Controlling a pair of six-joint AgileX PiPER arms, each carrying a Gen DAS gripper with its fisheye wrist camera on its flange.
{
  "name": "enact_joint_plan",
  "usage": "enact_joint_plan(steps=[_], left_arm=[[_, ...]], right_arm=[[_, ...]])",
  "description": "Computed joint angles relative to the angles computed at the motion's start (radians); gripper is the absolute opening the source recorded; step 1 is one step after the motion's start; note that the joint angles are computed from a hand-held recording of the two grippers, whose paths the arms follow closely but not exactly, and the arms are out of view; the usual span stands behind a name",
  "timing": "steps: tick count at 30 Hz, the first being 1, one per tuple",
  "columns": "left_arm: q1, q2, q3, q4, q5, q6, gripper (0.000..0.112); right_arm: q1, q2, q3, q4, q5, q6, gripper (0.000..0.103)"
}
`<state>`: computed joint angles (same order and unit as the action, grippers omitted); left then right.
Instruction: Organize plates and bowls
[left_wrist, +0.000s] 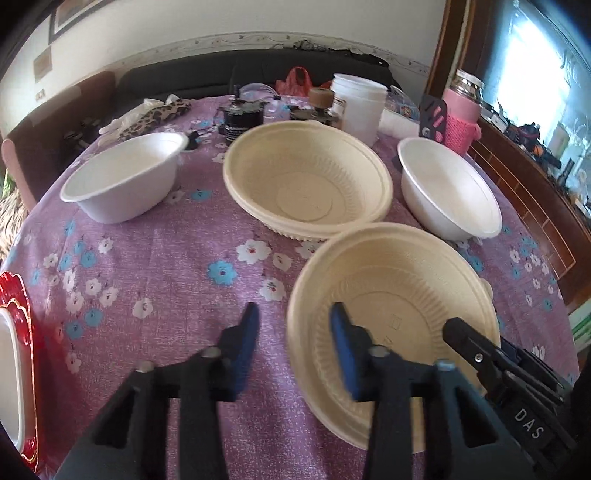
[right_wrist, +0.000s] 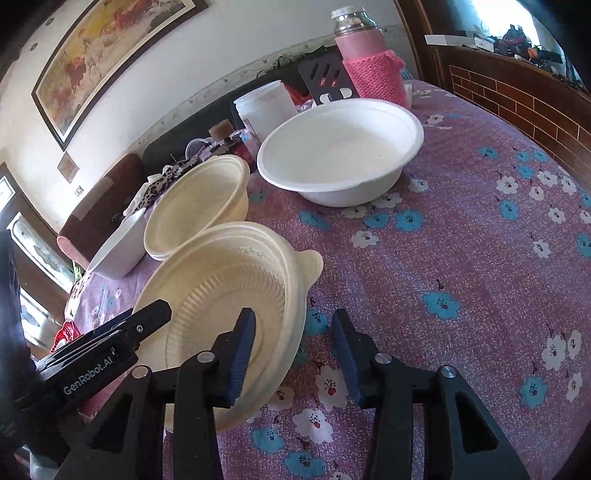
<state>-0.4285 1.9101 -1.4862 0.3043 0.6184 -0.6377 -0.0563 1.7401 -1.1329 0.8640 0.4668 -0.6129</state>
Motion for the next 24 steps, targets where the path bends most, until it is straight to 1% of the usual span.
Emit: enact_joint_plan(steps=[1,2,6,8,12,14,18,21,24], left_arm=[[-0.003,0.005,-0.002,-0.009,0.0,0.01,0.022],[-0.005,0.01,-0.005,-0.02,0.001,0.024,0.02],[-0.022,0.015,-0.004,0.016,-0.001,-0.004,0.019],[-0.025,0.014,-0.004,0.017,-0.001,0.0,0.016],[-0.035,0.015,-0.003,0.036,0.0,-0.013,0.016],[-0.038,0.012,0.002,0.045,-0.002,-0.022,0.016],[-0.044,0.005,0.011,0.062,-0.004,-0.039,0.015],[-0.051,-0.008,0.026,0.091,-0.005,-0.068,0.015],[-0.053,-0.026,0.044,0.097,-0.007,-0.081,0.015]], right_arm=[[0.001,0.003,-0.001,0.0,0.001,0.0,0.043],[0.003,0.004,-0.001,-0.002,0.001,0.001,0.043],[0.006,0.003,0.001,-0.01,-0.002,0.004,0.04],[0.008,0.004,0.001,-0.018,-0.004,0.009,0.037],[0.016,0.006,0.001,-0.035,-0.013,0.021,0.031],[0.02,0.002,0.005,-0.045,-0.021,0.028,0.024],[0.026,-0.005,0.014,-0.055,-0.039,0.034,0.021],[0.043,-0.018,0.028,-0.084,-0.071,0.048,0.02],[0.05,-0.032,0.042,-0.072,-0.092,0.024,0.02]])
